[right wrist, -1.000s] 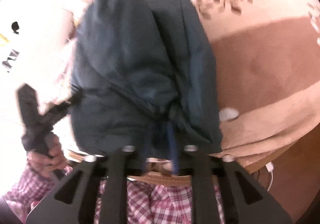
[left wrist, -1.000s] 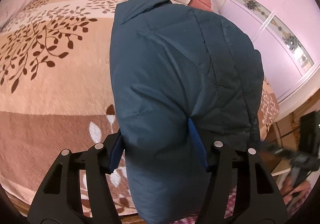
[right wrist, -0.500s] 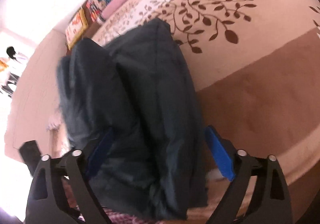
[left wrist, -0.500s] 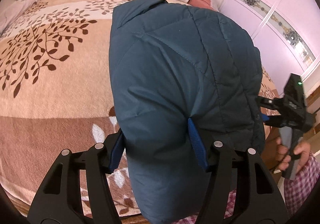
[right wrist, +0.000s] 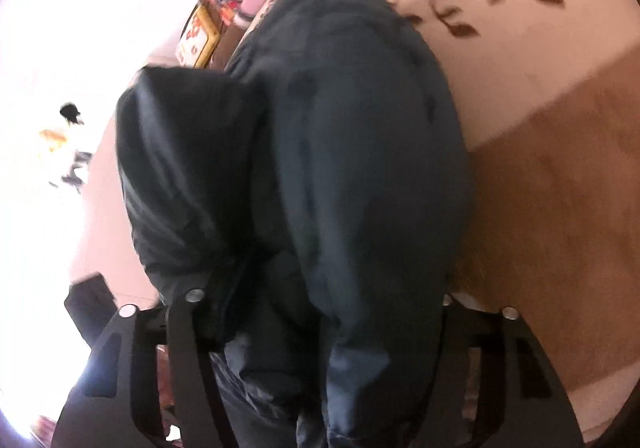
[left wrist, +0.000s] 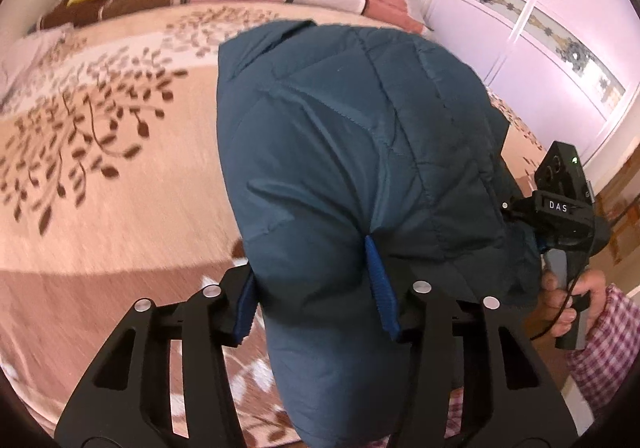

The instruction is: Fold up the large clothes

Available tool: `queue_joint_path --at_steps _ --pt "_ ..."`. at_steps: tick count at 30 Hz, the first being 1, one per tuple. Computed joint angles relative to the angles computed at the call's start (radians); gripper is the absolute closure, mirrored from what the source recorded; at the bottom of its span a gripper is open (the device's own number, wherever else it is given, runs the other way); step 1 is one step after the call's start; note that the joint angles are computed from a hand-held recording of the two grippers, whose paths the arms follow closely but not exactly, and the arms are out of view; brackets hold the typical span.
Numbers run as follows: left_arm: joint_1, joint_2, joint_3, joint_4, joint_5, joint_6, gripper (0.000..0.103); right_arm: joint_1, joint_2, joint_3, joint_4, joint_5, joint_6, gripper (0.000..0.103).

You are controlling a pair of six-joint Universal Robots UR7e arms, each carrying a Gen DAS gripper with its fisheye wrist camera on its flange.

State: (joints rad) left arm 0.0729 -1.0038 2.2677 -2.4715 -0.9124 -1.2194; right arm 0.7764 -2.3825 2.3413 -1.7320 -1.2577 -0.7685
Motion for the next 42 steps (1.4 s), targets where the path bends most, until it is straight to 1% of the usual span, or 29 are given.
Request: queue_joint_path --at_steps 2,3,5,7,11,14,16,17,18,20,23,26,30,31,33,35,38,39,40,41,42 --pt "-0.002 -0.014 -0.003 0.032 0.036 0.016 0.057 0.022 -0.025 0.017 -0.028 0.009 -0.002 0.051" --pt "0.001 -0.023 -0.004 0.044 0.048 0.02 0.057 0.041 -0.033 0.025 -0.046 0.005 -0.001 0.052" --pt "0.012 -0.057 0.007 0.063 0.069 0.013 0.058 0.109 -0.039 0.047 -0.108 -0.013 0.026 0.055" --pt "0.024 -0.092 0.018 0.091 0.094 0.001 0.06 0.209 -0.012 0.067 -0.193 -0.049 0.088 0.055" --pt "0.046 -0.177 0.04 0.191 0.155 -0.033 0.061 0.408 0.093 0.094 -0.358 -0.135 0.213 0.056" --pt "0.067 -0.247 0.057 0.276 0.193 -0.067 0.062 0.544 0.208 0.102 -0.488 -0.186 0.296 0.056" --pt "0.085 -0.289 0.066 0.325 0.21 -0.089 0.063 0.623 0.288 0.103 -0.567 -0.219 0.338 0.056" --pt "0.095 -0.314 0.072 0.352 0.219 -0.102 0.063 0.647 0.322 0.095 -0.592 -0.23 0.346 0.056" --pt "0.101 -0.336 0.08 0.372 0.225 -0.113 0.063 0.694 0.37 0.095 -0.635 -0.252 0.368 0.056" --pt "0.12 -0.375 0.094 0.402 0.235 -0.128 0.064 0.753 0.454 0.084 -0.7 -0.282 0.402 0.056" --pt "0.147 -0.419 0.115 0.416 0.251 -0.127 0.065 0.804 0.535 0.093 -0.788 -0.315 0.428 0.056" --pt "0.167 -0.442 0.135 0.387 0.264 -0.101 0.065 0.834 0.574 0.113 -0.862 -0.334 0.453 0.056" --pt "0.166 -0.432 0.148 0.346 0.272 -0.057 0.065 0.829 0.568 0.14 -0.896 -0.35 0.473 0.056" --pt "0.161 -0.426 0.15 0.345 0.275 -0.053 0.065 0.837 0.604 0.132 -0.923 -0.353 0.492 0.056" --pt "0.155 -0.422 0.152 0.348 0.276 -0.063 0.064 0.83 0.627 0.131 -0.946 -0.359 0.513 0.055" --pt "0.152 -0.425 0.153 0.36 0.272 -0.085 0.062 0.824 0.62 0.141 -0.958 -0.37 0.53 0.049" --pt "0.147 -0.425 0.137 0.418 0.264 -0.141 0.057 0.848 0.64 0.135 -0.985 -0.421 0.551 0.042" --pt "0.144 -0.421 0.127 0.446 0.258 -0.158 0.054 0.853 0.645 0.131 -0.986 -0.432 0.556 0.041" --pt "0.138 -0.415 0.116 0.477 0.252 -0.176 0.048 0.864 0.649 0.126 -0.987 -0.453 0.567 0.037" --pt "0.133 -0.414 0.112 0.493 0.248 -0.187 0.045 0.876 0.652 0.12 -0.985 -0.475 0.581 0.034" --pt "0.124 -0.412 0.105 0.511 0.243 -0.196 0.042 0.883 0.655 0.115 -0.982 -0.488 0.588 0.032"
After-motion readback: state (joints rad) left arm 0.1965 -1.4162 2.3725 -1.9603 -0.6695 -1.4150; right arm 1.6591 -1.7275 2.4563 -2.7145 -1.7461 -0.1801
